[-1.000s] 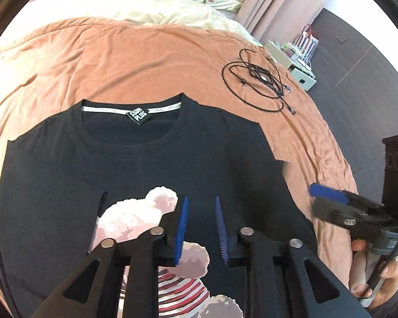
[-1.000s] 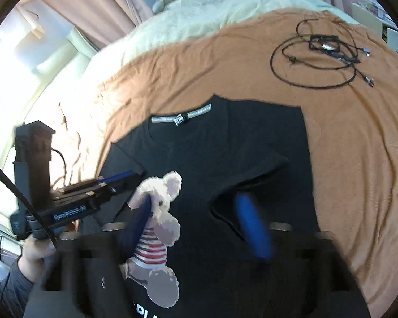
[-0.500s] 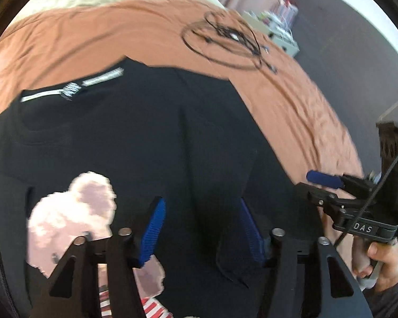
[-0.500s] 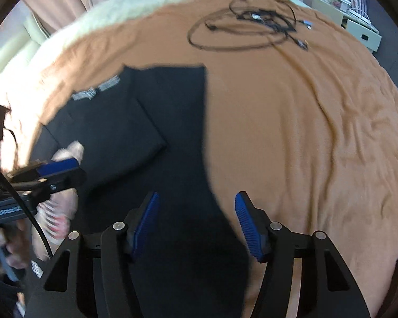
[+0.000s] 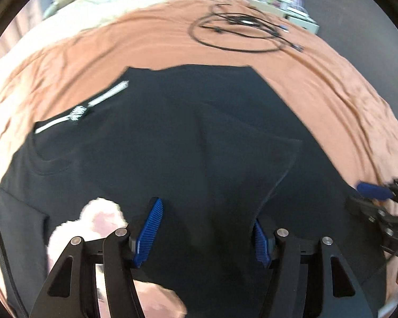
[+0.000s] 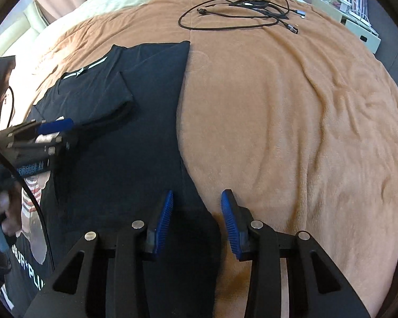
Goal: Fold small clothes
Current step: 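Open both grippers and lift them off the folded shirt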
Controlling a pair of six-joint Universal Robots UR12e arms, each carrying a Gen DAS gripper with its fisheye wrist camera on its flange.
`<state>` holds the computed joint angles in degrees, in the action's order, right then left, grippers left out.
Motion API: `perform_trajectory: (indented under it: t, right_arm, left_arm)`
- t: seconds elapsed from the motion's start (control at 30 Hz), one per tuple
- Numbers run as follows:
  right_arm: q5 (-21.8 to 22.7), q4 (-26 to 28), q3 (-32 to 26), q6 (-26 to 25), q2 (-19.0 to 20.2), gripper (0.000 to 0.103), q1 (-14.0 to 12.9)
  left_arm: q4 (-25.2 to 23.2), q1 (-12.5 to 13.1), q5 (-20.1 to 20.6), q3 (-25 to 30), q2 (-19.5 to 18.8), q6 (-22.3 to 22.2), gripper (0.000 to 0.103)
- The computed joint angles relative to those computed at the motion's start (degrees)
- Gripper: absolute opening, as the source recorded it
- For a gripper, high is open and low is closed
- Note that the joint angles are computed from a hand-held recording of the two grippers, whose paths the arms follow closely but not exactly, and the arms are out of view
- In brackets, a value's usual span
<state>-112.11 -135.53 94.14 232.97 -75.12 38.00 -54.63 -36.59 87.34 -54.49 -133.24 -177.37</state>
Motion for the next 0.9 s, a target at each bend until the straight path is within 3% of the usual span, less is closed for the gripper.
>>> perform_trajectory:
  t: [0.13, 0.27, 0.47, 0.8, 0.83, 0.87, 0.9]
  right_arm:
    - [0.1, -1.9, 1.6, 0.0, -0.9, 0.035, 0.0]
    - [-1.0, -1.0, 1.1, 0.0, -0.6, 0.035, 0.4]
    - [-1.3, 0.1, 0.5, 0.0, -0.5, 0.035, 0.6]
    - [-5.5, 4.8, -2.5, 3.8, -1.8, 0.036, 4.5]
    - [-6.2, 5.7, -3.3, 3.7, -1.8, 0.04, 5.3]
    - [-6.6, 6.4, -3.8, 3.7, -1.7, 0.057, 5.9]
    - [-7.2, 7.1, -4.5, 3.6, -1.6, 0.067, 6.7]
  left_arm:
    - [0.6, 1.5, -0.2, -0.1, 0.0, -2.4, 0.065]
    - [0.9, 2.0, 4.3, -0.2, -0.1, -3.3, 0.065]
    - [0.1, 3.7, 2.8, -1.4, 1.4, -5.1, 0.065]
    - [2.8, 6.4, -2.8, -11.0, 10.7, -5.3, 0.065]
    - [3.1, 6.6, -3.2, -12.1, 11.7, -5.2, 0.065]
    - [3.9, 6.9, -4.3, -13.8, 13.3, -5.1, 0.065]
    - [4.6, 7.1, -5.5, -14.7, 14.0, -5.0, 0.065]
